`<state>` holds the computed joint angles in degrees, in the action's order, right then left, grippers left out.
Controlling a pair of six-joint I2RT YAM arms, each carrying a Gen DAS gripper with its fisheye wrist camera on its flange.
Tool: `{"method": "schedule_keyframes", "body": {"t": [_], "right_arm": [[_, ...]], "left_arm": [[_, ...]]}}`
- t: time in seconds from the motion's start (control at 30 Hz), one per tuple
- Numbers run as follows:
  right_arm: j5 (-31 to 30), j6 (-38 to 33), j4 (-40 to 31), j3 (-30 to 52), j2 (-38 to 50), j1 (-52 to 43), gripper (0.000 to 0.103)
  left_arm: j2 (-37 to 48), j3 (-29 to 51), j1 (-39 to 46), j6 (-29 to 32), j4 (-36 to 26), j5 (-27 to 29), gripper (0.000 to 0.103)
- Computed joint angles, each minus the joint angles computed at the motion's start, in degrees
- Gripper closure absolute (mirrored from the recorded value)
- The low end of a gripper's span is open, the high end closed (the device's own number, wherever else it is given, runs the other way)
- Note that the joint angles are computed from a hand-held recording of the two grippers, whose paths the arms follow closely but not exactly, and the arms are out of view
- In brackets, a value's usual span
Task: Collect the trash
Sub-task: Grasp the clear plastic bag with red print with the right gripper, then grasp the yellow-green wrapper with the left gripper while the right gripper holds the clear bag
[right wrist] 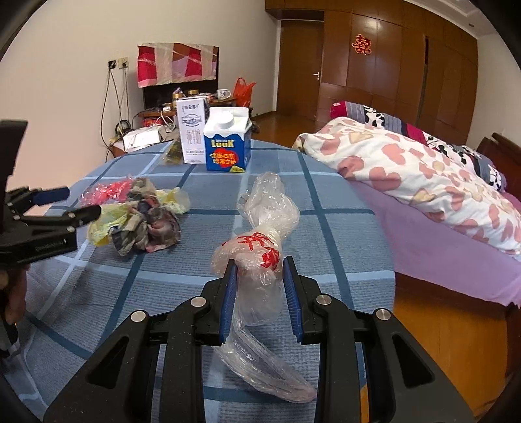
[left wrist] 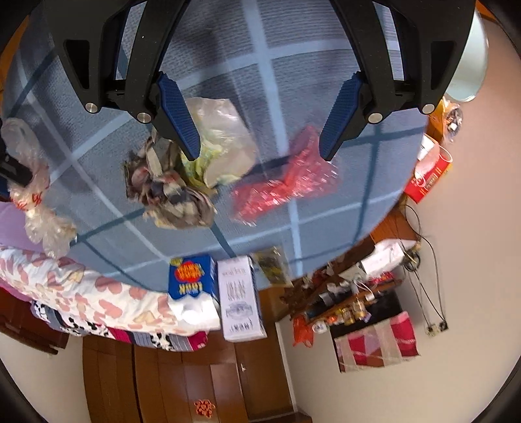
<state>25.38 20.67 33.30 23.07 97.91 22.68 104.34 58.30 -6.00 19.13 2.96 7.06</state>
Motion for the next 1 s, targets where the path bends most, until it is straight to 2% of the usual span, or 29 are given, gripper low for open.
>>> {"method": "schedule_keyframes", "body": {"t": [0.07, 0.1, 0.13, 0.17, 0.2, 0.23, 0.43, 0.7, 1.0], "right_arm": [[-0.4, 0.2, 0.2, -0.2, 0.1, -0.4, 0.074], [-0.6, 0.3, 0.6, -0.4, 0.3, -0.6, 0.074], [-0.8, 0.3, 1.0, -0.6, 0.5, -0.6, 0.074], [-0.8, 0.5, 1.1, -0.5, 0.7, -0.4, 0.074], [-0.9, 0.6, 1.3, -0.5, 0.8, -0.3, 0.074], [-1.0, 0.6, 1.6, -0.5, 1.0, -0.1, 0.074], [-0.3, 0.6, 2.4, -0.6, 0.5, 2.3, 0.074], [0.9, 0.7, 2.2, 0.6, 0.2, 5.6, 0.074], [2.3, 0.0, 1.0, 3.5, 0.1, 9.3, 0.074]], "left_arm": [[0.8, 0.1, -0.4, 0.5, -0.7, 0.4, 0.029], [1.1, 0.2, -0.4, 0.7, -1.3, 0.9, 0.034], [1.8, 1.0, -0.3, 1.1, -3.1, 2.0, 0.05], [2.2, 1.4, -0.4, 1.4, -4.2, 2.5, 0.06], [2.7, 2.0, -0.4, 1.7, -5.2, 3.0, 0.069], [2.4, 1.6, -0.4, 1.8, -4.9, 3.3, 0.075], [-2.3, -2.5, 1.2, 3.0, -2.0, 4.5, 0.079], [-11.8, -10.3, 8.1, 4.2, 3.4, 7.7, 0.079], [-15.2, -14.0, 15.1, 6.4, 5.3, 10.5, 0.079]]}}
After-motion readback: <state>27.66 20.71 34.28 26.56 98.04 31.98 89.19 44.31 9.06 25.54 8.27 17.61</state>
